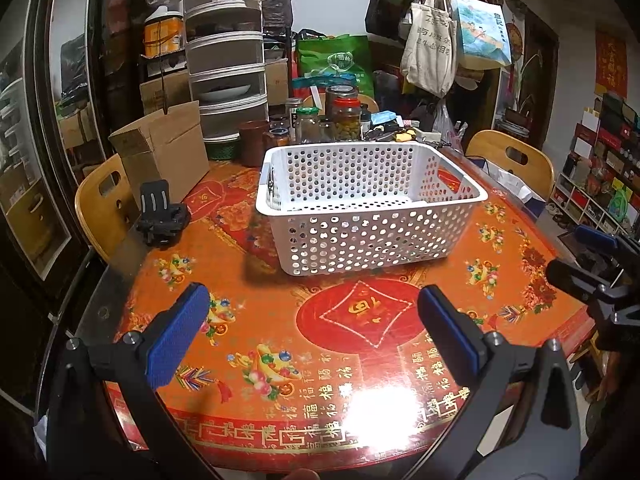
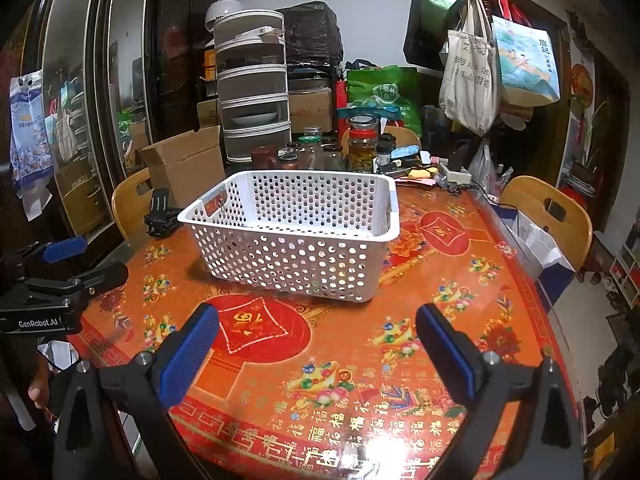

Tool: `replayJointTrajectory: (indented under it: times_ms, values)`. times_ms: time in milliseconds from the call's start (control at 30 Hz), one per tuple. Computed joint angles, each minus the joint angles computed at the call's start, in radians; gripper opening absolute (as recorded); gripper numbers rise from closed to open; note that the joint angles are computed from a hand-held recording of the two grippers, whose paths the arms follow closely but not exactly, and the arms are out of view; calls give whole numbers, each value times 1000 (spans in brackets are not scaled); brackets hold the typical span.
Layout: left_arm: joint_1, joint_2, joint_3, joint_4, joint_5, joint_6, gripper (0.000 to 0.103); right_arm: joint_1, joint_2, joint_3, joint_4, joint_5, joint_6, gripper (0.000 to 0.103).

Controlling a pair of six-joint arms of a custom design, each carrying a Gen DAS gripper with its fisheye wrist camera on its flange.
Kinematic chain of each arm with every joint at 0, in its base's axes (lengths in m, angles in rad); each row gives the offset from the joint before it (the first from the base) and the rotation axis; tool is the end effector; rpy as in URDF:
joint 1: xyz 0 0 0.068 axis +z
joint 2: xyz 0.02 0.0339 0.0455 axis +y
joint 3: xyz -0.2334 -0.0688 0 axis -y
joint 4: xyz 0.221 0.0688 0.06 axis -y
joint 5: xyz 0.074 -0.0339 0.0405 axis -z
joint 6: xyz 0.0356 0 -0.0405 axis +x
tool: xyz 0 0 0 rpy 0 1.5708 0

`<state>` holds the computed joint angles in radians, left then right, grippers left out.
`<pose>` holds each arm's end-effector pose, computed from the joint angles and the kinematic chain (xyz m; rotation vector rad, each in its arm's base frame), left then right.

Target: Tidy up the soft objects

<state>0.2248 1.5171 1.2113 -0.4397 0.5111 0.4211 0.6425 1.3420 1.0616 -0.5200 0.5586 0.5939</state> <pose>0.3095 0.0529 0.2660 0.4660 2.1647 -0.2394 0.2263 0.1458 0.2625 0.2032 2.2157 0.0028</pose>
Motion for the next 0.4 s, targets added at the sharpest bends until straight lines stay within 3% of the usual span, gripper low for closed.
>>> replayJointTrajectory:
  times_ms: [400]
  values:
    - [-13, -14, -18, 16, -20, -1, 103, 3, -1, -7, 6, -2, 2, 99]
